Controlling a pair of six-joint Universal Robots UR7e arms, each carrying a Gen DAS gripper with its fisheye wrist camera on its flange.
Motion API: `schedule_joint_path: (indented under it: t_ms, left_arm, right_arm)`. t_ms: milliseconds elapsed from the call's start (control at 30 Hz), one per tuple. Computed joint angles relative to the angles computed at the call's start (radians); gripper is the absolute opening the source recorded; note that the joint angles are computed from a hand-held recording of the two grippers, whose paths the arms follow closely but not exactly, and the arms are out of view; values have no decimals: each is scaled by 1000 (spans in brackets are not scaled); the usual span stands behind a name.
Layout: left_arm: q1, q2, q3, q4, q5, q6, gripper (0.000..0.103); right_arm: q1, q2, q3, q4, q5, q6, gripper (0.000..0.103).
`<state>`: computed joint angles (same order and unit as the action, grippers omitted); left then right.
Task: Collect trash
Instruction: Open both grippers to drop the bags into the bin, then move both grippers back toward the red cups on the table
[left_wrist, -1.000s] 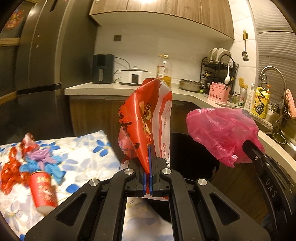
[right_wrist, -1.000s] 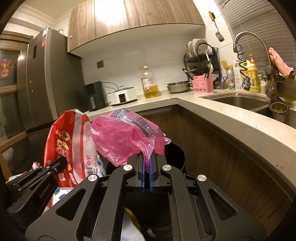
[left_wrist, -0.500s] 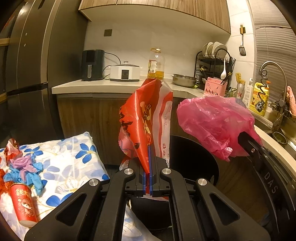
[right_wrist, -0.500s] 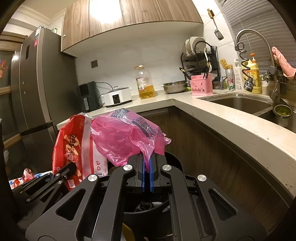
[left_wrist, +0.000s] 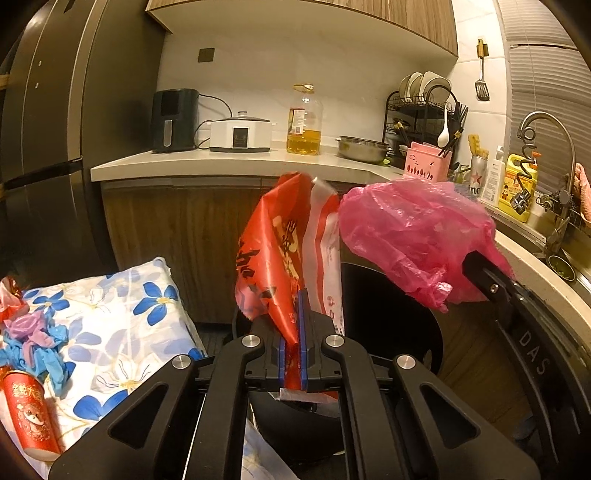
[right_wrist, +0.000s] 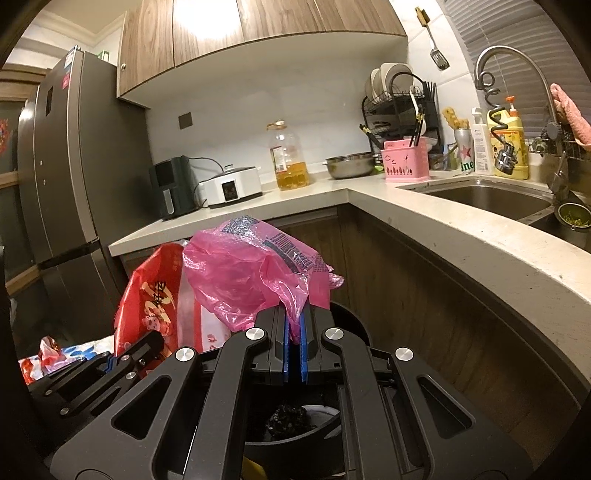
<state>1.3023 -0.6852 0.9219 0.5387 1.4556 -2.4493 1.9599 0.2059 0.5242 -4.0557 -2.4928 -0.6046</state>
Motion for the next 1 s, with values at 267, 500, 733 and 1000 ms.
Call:
schedule_joint_path:
  t_ms: [267, 500, 733, 1000]
  left_arm:
    - [6, 13, -16, 10, 10, 10, 21]
    - [15, 9, -16, 5, 15, 3, 47]
    - [16, -8, 7, -15, 18, -8, 67]
    - [24, -70, 78, -82, -6, -15, 88]
  right_arm:
    - [-14, -42, 80, 17, 19, 71, 24]
    - [-16, -39, 73, -2, -2, 54, 37]
    - [-13, -40, 83, -22, -22, 48, 49]
    - [5, 3, 6, -33, -55, -18, 71]
